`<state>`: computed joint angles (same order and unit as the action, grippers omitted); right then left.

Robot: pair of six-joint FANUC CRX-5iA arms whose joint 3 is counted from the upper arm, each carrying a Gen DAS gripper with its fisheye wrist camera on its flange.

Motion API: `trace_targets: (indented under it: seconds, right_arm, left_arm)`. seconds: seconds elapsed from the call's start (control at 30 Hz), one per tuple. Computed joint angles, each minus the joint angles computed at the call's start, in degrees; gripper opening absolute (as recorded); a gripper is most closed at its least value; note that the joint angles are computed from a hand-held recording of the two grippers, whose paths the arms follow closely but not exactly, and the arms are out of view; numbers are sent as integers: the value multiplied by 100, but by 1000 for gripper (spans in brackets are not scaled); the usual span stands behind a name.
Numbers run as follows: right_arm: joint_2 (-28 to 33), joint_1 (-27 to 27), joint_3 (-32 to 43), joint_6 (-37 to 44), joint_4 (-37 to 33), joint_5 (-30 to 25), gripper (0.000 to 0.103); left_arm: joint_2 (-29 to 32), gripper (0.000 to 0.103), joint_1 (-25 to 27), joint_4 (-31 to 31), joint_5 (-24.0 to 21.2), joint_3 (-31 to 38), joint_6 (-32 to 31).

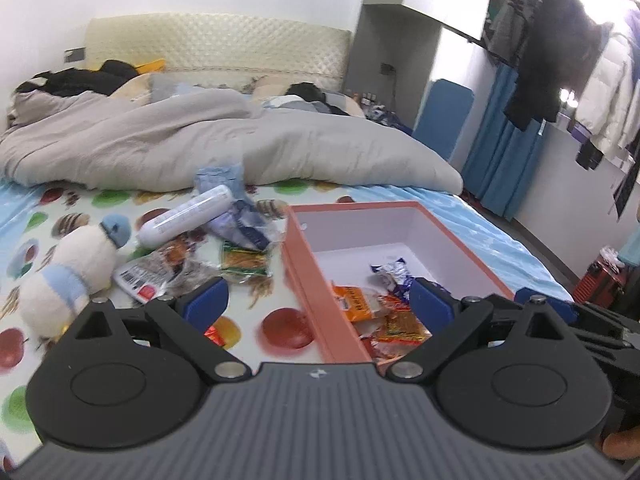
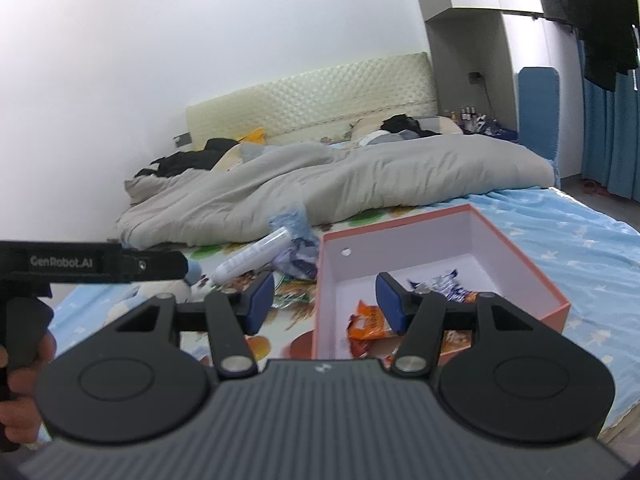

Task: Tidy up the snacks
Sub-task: 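Lift both grippers away from the pink box back toward the snack pile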

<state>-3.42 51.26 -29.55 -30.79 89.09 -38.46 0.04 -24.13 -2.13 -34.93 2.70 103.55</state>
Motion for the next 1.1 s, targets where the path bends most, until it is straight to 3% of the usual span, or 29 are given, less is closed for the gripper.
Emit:
trace_targets:
  seconds: [0.3,0.53,1.1]
  right_arm:
    - [184,159,-10,-92,135,239,59]
    - [397,367,84,270,-194,285,58]
    - [980,330,609,981,-546,614,59]
  left_arm:
    - [-540,99,51,-509,-82,-563,492]
    - [-853,99,103,-868,-140,-953,910]
    - [-803,99,794,-567,164,-1420,963]
